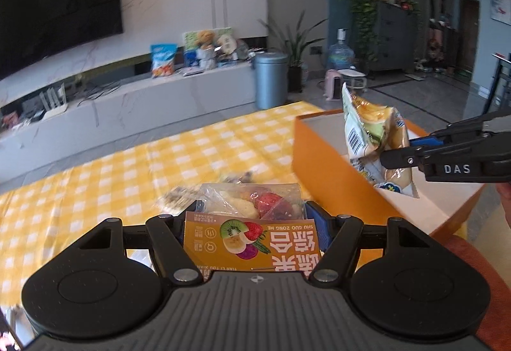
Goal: Organize snacks
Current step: 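Carry the chip bag into the orange box and open the right gripper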
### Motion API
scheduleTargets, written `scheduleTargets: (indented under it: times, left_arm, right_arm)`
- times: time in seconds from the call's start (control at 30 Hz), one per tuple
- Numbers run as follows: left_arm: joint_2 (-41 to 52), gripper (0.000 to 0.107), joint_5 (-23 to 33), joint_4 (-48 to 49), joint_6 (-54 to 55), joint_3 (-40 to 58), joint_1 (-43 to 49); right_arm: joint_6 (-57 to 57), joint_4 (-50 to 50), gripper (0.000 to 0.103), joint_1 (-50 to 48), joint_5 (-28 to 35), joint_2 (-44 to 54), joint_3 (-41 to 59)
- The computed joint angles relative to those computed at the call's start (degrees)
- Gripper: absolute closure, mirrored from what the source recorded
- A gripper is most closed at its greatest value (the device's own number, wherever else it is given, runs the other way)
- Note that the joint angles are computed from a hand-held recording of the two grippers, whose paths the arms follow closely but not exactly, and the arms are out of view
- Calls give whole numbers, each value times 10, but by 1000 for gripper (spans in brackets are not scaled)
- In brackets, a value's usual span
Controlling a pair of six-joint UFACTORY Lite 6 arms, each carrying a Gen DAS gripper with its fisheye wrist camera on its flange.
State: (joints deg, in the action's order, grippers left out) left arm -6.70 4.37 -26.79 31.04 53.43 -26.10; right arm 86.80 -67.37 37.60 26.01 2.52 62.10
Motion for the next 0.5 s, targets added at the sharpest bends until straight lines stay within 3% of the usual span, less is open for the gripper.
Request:
scheduleTargets:
  times: [0.13,0.23,0.37,0.5]
  left_arm:
    - [44,29,6,-38,43,55,-42]
    - [97,29,8,-10,36,110,-80]
    - [172,29,32,-54,100,187,-117]
    - [254,29,73,78,7,284,-146]
  right_arm:
    - [-85,95,84,-42,-14,-56,-35]
    - [-150,168,84,-76,-19,-93,-60]
    - [-304,319,84,-135,-23,-114,-76]
    - [-448,445,85,-190,-14,-100,-72]
